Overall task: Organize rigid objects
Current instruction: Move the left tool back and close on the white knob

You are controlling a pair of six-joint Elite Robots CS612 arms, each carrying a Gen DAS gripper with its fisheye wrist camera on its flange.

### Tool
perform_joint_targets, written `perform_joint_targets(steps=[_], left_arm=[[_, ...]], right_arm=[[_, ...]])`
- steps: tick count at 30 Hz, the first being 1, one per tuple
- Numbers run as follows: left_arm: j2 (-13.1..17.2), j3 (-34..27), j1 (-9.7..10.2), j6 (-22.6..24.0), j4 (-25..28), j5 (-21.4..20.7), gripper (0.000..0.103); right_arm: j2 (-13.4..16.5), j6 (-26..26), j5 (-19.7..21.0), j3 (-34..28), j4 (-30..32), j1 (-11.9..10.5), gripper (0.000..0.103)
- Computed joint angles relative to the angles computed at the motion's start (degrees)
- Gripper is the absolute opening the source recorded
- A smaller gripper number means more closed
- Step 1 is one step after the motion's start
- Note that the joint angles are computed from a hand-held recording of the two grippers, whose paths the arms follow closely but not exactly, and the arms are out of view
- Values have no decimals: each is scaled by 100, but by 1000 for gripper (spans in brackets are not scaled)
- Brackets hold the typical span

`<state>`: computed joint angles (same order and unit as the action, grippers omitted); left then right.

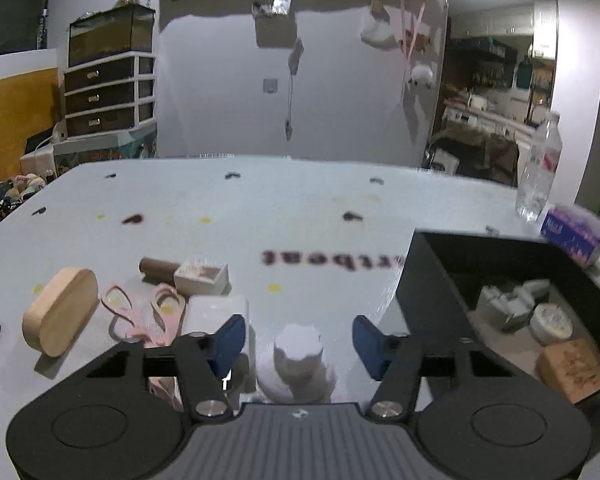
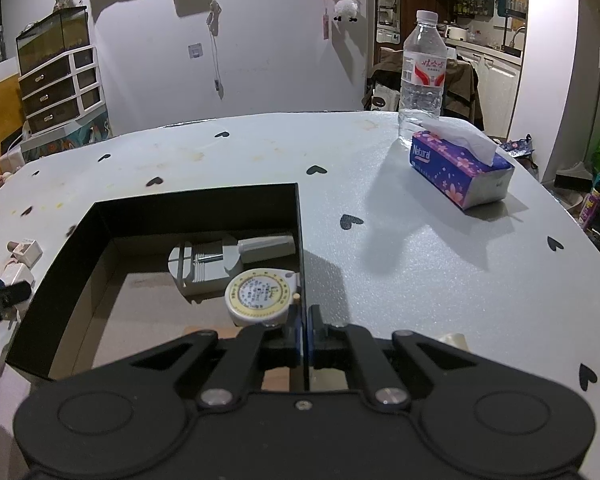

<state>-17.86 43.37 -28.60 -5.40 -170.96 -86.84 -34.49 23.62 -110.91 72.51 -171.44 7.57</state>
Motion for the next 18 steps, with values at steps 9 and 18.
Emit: perform_joint_targets(steps=[9,18], left_arm=[[30,-14,-1,104,174,-30,30],[-33,49,19,122,109,-235,30]], right_arm=[[-6,-18,-9,-2,25,1,4],[-7,-29,3,0,23,-1,4]])
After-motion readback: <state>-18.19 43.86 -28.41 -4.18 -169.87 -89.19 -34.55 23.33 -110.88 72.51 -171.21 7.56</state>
